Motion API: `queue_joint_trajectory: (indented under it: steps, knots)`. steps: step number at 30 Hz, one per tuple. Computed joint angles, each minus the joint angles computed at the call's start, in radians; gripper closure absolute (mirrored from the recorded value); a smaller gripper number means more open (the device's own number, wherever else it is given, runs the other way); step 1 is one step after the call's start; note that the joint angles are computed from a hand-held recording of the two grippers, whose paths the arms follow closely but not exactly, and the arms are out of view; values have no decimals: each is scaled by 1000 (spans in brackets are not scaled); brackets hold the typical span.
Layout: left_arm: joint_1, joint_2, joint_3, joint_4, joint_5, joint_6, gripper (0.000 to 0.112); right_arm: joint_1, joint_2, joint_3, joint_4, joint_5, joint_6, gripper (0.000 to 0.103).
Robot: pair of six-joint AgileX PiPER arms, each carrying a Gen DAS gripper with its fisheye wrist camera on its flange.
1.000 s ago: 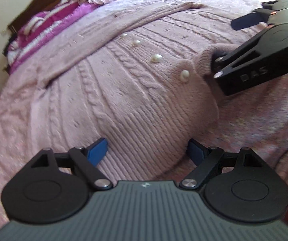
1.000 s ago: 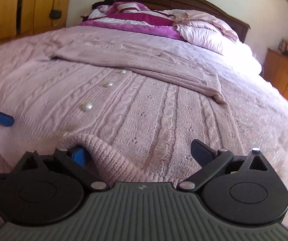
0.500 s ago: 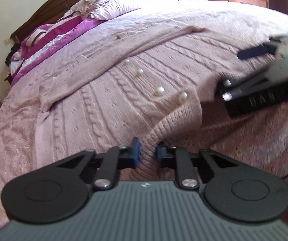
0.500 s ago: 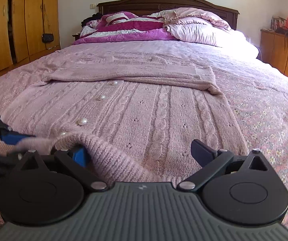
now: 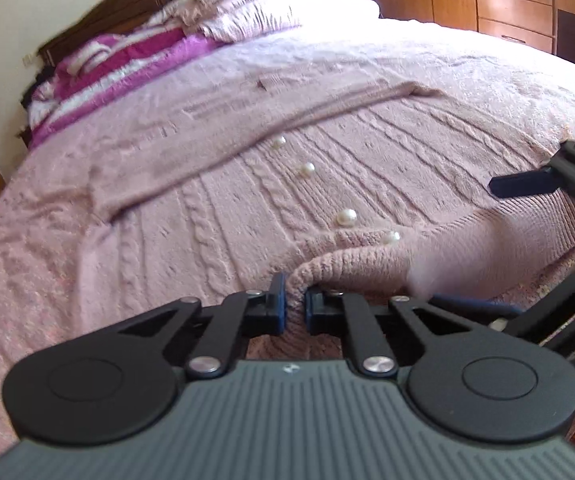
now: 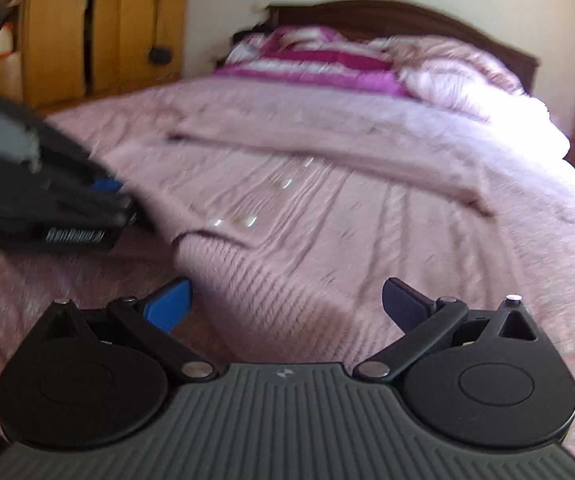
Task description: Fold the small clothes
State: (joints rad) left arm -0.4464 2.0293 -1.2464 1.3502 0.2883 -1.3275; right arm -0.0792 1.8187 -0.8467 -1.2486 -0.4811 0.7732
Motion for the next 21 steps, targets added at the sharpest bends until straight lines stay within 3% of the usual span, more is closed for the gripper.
queue_joint_trajectory:
  steps: [3, 8, 9, 13, 17, 21]
  knots:
    - [0, 16, -9, -75, -2, 80, 99, 27, 54, -70, -152, 70, 179, 0]
    - [-30, 35, 5, 56, 36, -4, 97, 49, 65, -48, 14, 94, 18, 0]
    - [-32, 42, 1, 71, 41, -12, 94, 47, 68, -48, 24, 92, 11, 0]
    - [-56, 89, -33, 162, 147, -70, 56, 41, 82, -65, -5, 87, 52, 0]
    - [-33, 88, -32, 167, 125, -110, 52, 50, 81, -61, 28, 98, 13, 0]
    - [-42, 88, -26, 182, 149, -139, 48, 48, 83, -59, 36, 92, 11, 0]
